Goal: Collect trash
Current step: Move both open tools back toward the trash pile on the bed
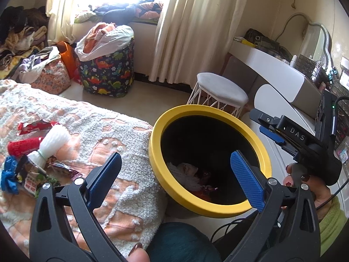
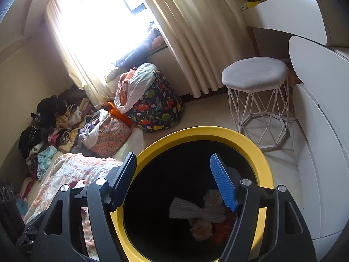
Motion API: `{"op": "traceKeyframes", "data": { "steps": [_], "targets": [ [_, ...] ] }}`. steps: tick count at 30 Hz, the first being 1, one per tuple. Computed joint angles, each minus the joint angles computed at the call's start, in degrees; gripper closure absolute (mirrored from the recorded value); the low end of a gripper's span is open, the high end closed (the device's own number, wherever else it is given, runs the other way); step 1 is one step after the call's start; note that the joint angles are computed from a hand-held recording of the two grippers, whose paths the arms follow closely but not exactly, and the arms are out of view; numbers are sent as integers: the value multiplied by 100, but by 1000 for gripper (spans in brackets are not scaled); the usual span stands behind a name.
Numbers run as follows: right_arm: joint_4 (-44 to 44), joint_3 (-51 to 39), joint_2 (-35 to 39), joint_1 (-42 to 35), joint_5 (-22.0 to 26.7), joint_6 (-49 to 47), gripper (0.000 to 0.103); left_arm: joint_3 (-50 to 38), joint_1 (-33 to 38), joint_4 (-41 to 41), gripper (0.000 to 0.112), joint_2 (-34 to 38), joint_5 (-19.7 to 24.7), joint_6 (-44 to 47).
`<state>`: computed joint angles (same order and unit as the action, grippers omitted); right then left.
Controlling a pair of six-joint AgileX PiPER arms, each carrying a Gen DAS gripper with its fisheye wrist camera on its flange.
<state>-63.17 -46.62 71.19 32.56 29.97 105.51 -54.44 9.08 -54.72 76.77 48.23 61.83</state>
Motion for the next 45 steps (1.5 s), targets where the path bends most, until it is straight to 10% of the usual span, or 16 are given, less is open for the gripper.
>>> {"op": "traceKeyframes", "data": {
  "steps": [45],
  "targets": [
    [884,-1930,1369,1689,274,-1736,29,-676,2622,-739,20,435,854,757]
  ]
}}
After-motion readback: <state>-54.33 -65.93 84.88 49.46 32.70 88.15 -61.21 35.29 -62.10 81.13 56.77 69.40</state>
